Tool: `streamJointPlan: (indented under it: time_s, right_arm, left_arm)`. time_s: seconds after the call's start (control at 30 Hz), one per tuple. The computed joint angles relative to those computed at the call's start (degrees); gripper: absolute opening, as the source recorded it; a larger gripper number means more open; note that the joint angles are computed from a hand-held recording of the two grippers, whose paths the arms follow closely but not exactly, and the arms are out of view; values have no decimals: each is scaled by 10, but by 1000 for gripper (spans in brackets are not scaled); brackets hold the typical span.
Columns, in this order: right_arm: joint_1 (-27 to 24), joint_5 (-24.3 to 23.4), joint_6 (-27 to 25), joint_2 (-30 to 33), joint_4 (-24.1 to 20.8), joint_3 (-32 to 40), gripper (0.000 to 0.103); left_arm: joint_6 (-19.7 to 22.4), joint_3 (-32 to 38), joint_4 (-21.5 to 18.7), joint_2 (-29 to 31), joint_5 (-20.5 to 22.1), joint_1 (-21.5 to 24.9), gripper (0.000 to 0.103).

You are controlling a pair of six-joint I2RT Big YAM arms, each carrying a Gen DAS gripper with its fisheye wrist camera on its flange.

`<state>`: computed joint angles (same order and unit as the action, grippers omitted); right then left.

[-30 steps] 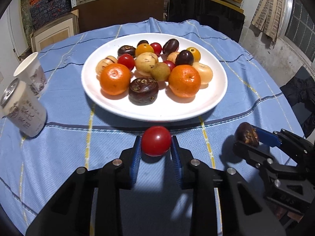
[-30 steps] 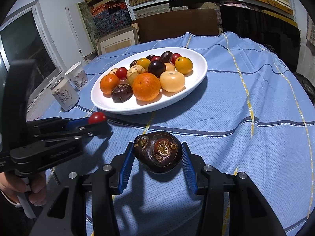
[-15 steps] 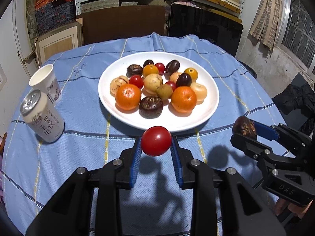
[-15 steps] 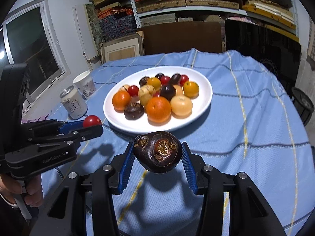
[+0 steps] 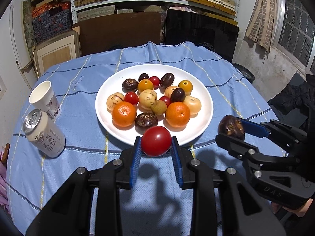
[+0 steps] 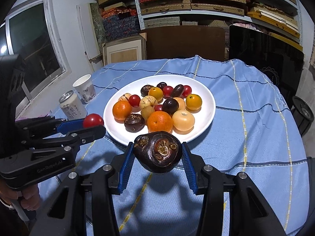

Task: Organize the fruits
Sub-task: 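Carry the red tomato and dark brown fruit onto the plate and open both grippers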

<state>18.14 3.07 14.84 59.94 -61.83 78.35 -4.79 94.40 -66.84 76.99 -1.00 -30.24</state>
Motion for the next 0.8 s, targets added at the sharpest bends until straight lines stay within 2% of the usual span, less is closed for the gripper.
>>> streamJointPlan:
  time_s: [0.37, 0.57, 0.8]
  right_arm:
    - [-23, -14, -26, 30, 8, 25, 48]
    - [-40, -28, -43, 71, 23, 59, 48]
    - [-60, -37, -54, 146, 29, 109, 48]
  left_arm:
    - [6, 30, -1, 34, -1, 0, 29]
    - [12, 83, 3, 83, -3, 11, 29]
    - [10, 183, -19, 171, -8, 38, 29]
